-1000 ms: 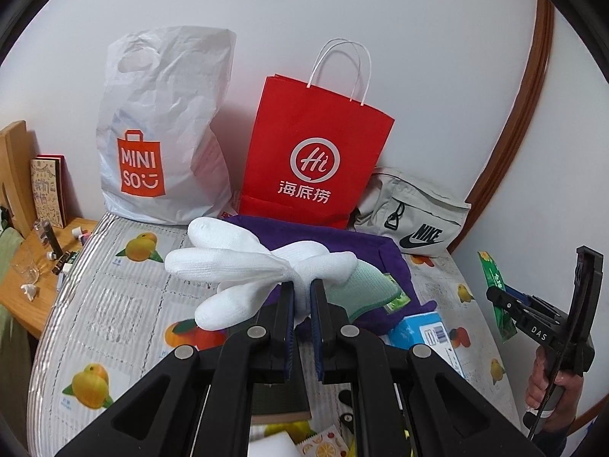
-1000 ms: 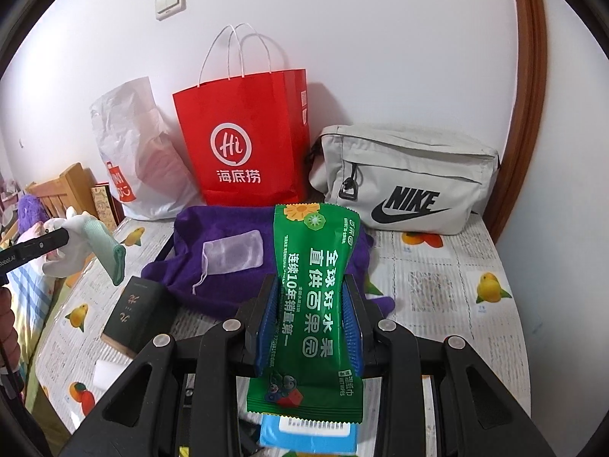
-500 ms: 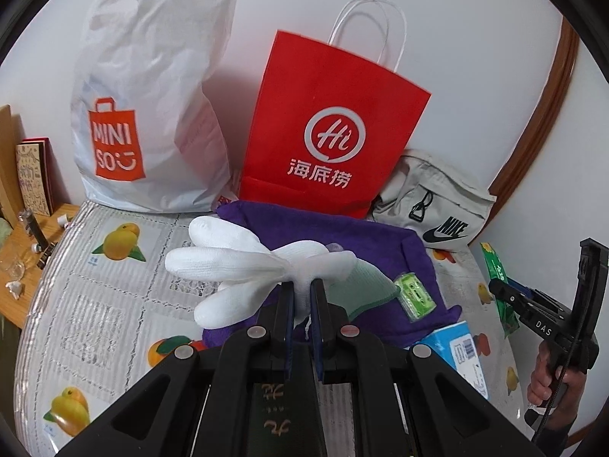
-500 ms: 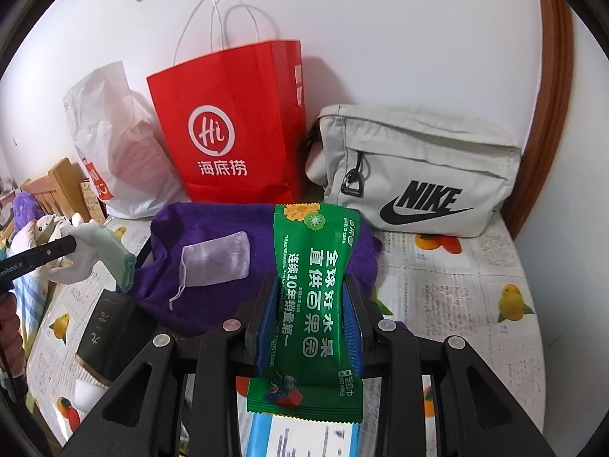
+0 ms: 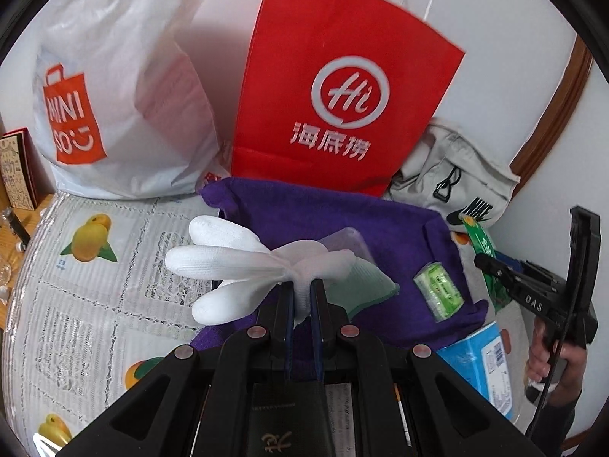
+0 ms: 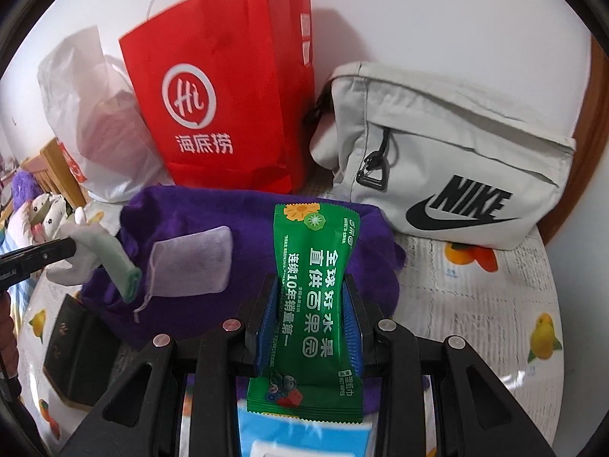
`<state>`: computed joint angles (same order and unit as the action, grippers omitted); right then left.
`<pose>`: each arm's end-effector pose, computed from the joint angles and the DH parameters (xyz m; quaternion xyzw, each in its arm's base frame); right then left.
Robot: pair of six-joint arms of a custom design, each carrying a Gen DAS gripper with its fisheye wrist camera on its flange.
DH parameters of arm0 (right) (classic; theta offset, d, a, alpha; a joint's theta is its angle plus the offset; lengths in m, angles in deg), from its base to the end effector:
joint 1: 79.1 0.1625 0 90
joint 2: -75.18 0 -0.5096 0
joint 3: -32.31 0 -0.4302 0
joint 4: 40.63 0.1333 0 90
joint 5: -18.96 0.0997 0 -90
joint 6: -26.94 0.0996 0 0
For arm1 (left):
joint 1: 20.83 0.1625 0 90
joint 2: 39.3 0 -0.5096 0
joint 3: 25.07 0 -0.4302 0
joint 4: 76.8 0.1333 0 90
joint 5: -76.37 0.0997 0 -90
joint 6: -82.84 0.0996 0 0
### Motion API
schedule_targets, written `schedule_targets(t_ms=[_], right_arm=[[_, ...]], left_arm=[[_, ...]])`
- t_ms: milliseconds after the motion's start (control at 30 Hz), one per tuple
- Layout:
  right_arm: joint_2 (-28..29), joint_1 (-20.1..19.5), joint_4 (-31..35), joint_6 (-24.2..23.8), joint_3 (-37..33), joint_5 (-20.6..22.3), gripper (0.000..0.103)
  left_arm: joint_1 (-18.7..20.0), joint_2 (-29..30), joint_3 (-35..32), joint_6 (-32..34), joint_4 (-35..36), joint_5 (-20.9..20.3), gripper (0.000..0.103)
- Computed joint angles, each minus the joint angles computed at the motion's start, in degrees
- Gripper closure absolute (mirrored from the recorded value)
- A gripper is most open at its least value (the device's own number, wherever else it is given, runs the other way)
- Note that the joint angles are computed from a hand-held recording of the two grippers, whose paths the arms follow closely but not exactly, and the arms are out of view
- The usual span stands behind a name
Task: Organize soft objects
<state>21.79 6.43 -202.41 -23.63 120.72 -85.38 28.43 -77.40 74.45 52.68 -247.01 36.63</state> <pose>0.0464 -0.7999 0.3070 0.3324 -0.8818 0.2227 0.2496 -0.3120 -0.6838 0.0710 0.0133 0.8958 -0.3634 0.2556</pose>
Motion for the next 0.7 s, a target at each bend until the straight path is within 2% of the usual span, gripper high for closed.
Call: schedule_targets(t_ms=[500, 700], right_arm=[[7.77, 0.22, 8.98, 0.22, -9.75, -6.51, 0.070], [7.93, 0.13, 10.62, 0.91, -10.38, -6.52, 0.066]], left_arm=[[3.36, 2.35, -4.11, -0.68, 7.68, -3.40, 0.094], [3.54, 3.68, -6.90, 0.64, 11.14, -3.96, 0.094]])
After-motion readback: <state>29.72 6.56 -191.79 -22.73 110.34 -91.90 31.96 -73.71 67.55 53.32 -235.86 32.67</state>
